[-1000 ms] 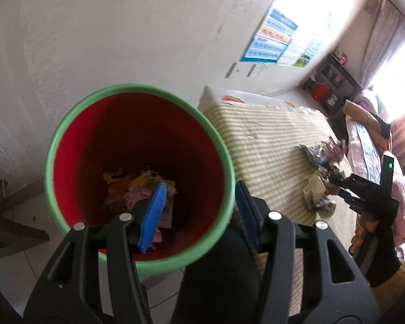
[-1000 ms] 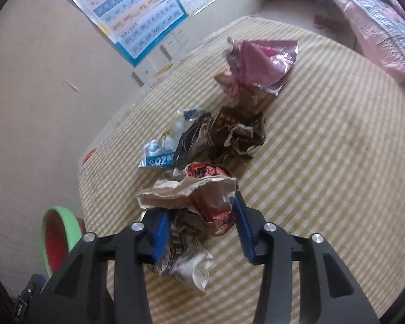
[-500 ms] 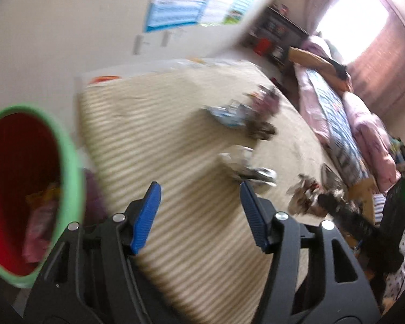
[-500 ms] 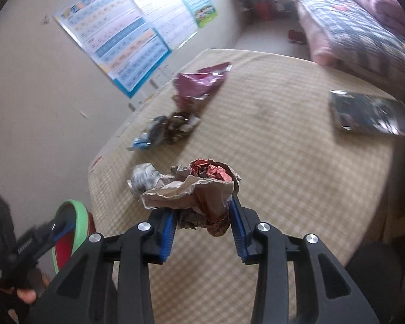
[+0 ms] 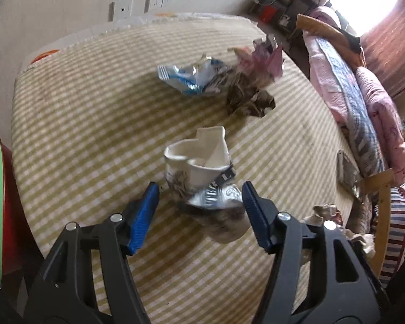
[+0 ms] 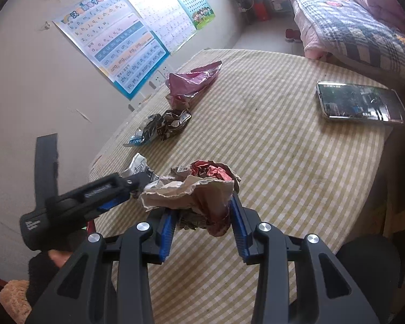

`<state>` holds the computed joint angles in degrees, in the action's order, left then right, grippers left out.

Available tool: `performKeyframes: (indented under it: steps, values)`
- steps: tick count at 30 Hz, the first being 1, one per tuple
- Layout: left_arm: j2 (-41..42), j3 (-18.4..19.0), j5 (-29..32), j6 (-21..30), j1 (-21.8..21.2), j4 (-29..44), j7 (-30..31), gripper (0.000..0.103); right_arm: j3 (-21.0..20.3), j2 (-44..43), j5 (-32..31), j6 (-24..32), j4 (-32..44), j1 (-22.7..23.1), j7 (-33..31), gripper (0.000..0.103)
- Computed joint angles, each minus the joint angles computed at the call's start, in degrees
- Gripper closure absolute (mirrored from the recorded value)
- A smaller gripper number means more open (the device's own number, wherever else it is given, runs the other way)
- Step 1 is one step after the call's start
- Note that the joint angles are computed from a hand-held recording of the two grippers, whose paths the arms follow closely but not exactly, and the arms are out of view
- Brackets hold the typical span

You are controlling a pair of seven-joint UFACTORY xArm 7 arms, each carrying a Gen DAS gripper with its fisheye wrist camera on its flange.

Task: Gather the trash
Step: 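Grasp the crumpled brown paper with the right tool while the left tool grasps the white paper cup, then carry the paper cup and brown paper over the bucket and open both tools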

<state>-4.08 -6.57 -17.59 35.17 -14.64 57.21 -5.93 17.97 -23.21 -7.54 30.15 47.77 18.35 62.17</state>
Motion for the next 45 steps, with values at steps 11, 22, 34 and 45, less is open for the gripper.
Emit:
performKeyframes:
  steps: [11,22,34,45]
  values:
    - [0.96,-0.45,-0.03,0.89,-0.85,1.28,1.89,0.075,-0.58,-0.65,1.40,1.14,-0.12,0.59,-0.39,0.066]
    - [-9.79,2.27,-3.71,4.90,-0.19,-4.85,5.48,0.076,-1.22,-0.86,4.08,5.08,1.47,2.15,-3.37,0.066]
    - [-21.19,5.83,-2.49,5.12,3.06,-11.75,5.79,0.075,0.78,4.05,1.89,6.53,8.07,3.56,-5.35,0.066]
    - [-26.81,8.99,-0.28,3.94,6.38,-15.96,5.87,0.075,1.65,8.64,-1.75,8.22,13.63,5.94,-5.59,0.066]
